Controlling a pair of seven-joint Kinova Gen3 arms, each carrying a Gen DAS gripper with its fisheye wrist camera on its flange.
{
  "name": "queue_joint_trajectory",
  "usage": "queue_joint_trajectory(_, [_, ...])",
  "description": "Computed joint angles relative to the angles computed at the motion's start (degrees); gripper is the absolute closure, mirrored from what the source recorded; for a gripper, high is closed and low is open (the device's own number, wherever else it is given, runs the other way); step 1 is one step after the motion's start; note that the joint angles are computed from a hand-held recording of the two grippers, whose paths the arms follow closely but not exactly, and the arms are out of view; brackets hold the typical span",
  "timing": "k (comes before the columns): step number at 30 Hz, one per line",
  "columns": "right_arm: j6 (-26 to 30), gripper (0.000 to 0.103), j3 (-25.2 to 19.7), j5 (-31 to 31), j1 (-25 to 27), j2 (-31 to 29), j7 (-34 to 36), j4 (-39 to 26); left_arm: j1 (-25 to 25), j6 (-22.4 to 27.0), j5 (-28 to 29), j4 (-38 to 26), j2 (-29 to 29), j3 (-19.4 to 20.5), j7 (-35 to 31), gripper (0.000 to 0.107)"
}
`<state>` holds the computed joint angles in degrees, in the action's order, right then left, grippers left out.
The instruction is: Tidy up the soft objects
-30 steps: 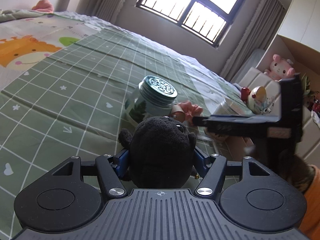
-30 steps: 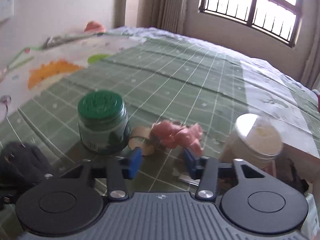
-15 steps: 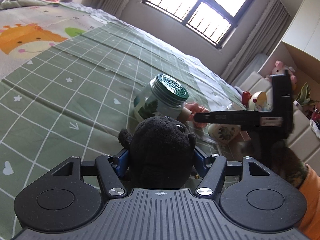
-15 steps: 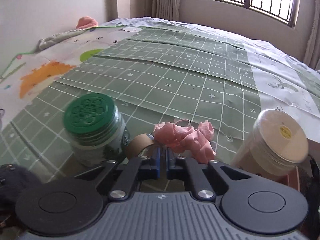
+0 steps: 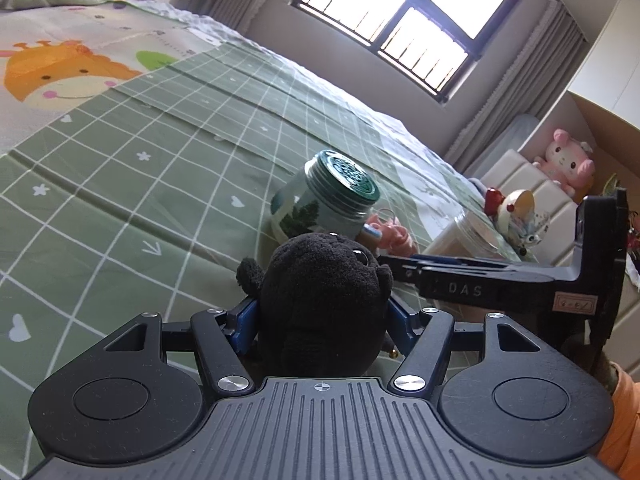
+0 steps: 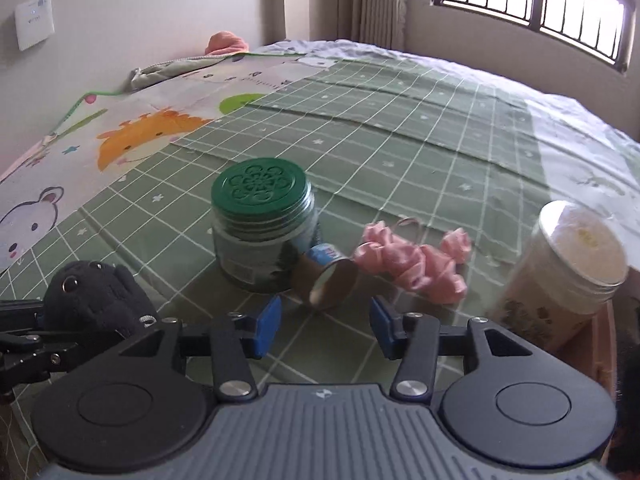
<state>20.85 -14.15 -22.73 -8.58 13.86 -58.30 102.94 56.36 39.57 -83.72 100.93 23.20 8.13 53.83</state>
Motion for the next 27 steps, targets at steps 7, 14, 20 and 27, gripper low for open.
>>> queue_joint_trajectory(7, [3.7, 0.055, -1.1, 1.4, -1.0, 4.7, 3.3, -4.8, 0.2, 1.7, 1.2, 0.3, -0.5, 0.0, -0.3, 0.038])
queue_joint_trajectory(14, [7.0, 0.055, -3.6, -3.4, 4.9, 4.3, 5.0, -3.9, 0.4, 4.1, 1.9, 1.2, -1.2, 0.5, 0.8, 0.038])
queue_joint_trajectory(20, [-5.0, 0.055, 7.5, -7.6, -4.8, 0.1, -6.2, 0.8, -0.4, 1.5, 0.7, 1.0, -0.6, 0.7, 1.4, 0.038])
queue_joint_trajectory(27, [-6.4, 0.055, 23.1, 5.0, -21.5, 3.7, -20.5, -2.8, 0.1, 2.1, 1.2, 1.0, -0.8, 0.5, 1.3, 0.038])
